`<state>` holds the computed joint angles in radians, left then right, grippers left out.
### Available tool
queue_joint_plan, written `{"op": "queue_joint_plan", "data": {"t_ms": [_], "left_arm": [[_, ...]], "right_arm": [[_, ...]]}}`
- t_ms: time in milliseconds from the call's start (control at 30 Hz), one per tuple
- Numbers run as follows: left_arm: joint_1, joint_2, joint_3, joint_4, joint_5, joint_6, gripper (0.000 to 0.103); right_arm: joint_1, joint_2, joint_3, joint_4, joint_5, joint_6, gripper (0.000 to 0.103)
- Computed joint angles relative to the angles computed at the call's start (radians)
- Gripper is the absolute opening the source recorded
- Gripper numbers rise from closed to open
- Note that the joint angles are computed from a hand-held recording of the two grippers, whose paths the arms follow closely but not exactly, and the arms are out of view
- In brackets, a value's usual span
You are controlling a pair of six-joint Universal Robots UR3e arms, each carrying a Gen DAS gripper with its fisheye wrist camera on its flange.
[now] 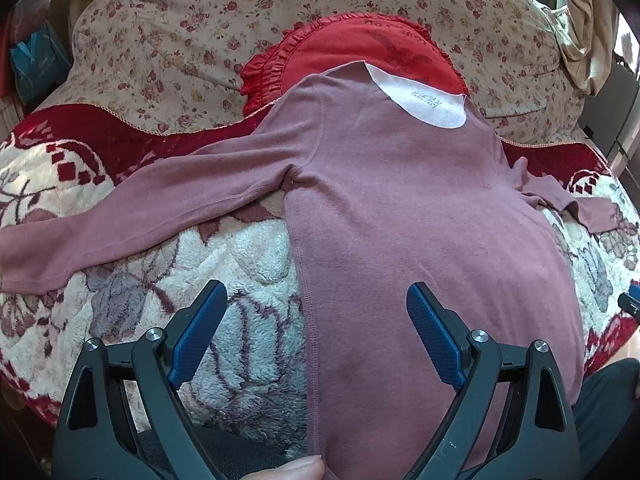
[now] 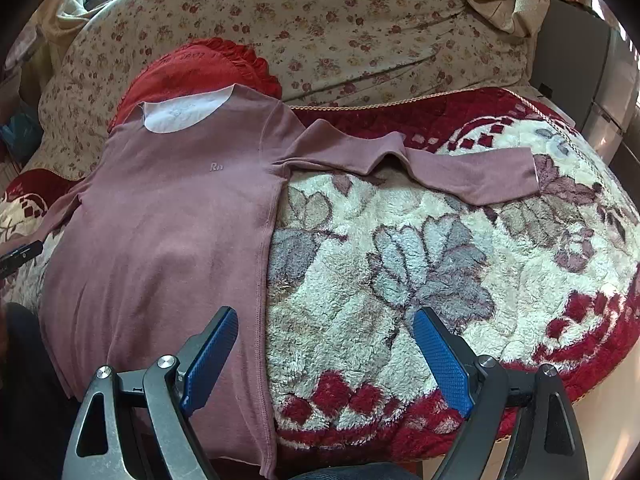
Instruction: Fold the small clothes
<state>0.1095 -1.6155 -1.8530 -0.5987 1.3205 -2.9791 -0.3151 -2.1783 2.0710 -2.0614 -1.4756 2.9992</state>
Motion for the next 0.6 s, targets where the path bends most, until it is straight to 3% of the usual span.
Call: {"op": "queue_joint_plan", "data": {"t_ms": [600], "left_arm": [[-0.021, 0.01, 0.021, 0.002, 0.0, -0.019, 0.091]], "right_arm": [[0.147, 0.104, -0.033, -0.073, -0.136, 0.071, 0.088]]}}
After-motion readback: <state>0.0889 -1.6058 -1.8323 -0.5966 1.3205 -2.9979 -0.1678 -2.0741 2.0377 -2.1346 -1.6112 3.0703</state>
